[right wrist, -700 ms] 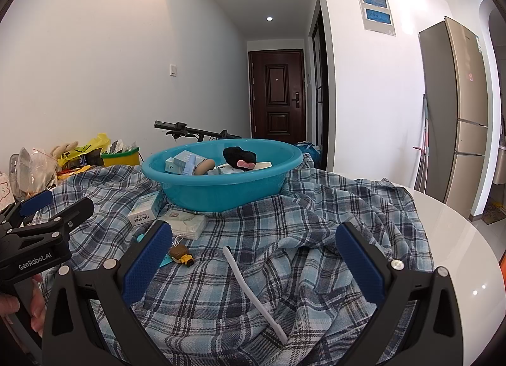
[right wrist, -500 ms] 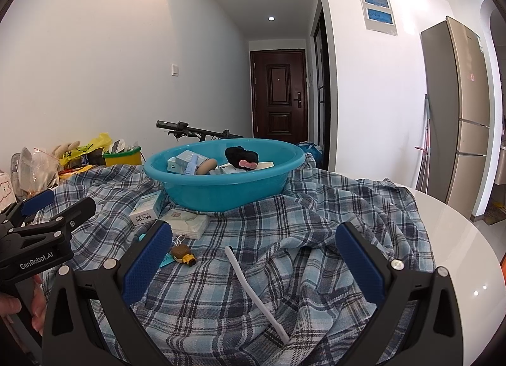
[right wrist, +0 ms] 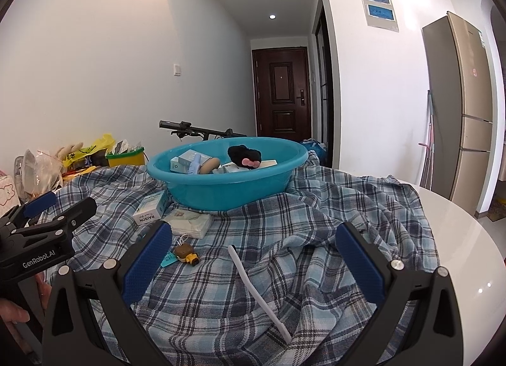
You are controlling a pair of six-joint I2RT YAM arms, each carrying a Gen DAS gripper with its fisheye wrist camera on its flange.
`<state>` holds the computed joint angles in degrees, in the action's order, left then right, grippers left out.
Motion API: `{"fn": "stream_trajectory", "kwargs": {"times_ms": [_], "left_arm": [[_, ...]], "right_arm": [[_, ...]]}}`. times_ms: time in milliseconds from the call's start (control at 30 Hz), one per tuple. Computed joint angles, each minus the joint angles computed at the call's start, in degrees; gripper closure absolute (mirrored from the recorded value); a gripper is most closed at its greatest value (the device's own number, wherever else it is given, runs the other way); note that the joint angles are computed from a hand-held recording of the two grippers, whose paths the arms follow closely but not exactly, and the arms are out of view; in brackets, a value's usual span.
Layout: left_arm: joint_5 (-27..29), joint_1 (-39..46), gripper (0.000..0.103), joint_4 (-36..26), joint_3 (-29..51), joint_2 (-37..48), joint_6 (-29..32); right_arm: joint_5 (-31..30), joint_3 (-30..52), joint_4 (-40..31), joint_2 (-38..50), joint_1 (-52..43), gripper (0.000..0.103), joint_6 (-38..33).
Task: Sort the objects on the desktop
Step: 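Move both tools toward the loose items on the plaid shirt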
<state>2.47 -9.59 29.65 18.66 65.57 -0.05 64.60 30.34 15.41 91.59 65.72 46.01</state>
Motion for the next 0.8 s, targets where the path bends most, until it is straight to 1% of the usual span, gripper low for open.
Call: {"fn": "stream_trajectory", "kwargs": {"times_ms": [167,267,333,400,667,733,800], "left_arm": [[0.4,0.2,0.0,-0.1,0.1,0.1,0.2],[-0.3,0.1,0.0,-0.2,0.2,0.2,0.1],[-0.6,0.1,0.0,-0.2,0.4,0.5,-0.1],[-1.0,0.1,0.0,-0.1,0.5,0.7,-0.4],[-1.6,0.0,0.0,-0.3,0.9,1.6,-1.0],[-0.6,1.1,0.0,-0.3,1.0,1.8,-2.1],[0.9,2.1,0.0,-2.2,2.1,2.2,-2.7]], "right_arm": [[-0.4,-0.7,0.3,-0.7,-0.3,0.0,0.7],[-0.9,-0.2,0.6,-0.2,-0.3,0.0,-0.6],[0.4,1.4,-2.3,0.8,0.1,0.001,0.4],[1.3,1.6,-2.8,1.0,0.6,0.001,0.7],[0.2,2.6,-6.0,1.1,-0.4,0.004,3.0],[0.0,2.9,-7.3,1.0,-0.7,0.004,4.2],[-0.8,2.5,-7.7,0.4,-1.3,0.004,5.0]]}}
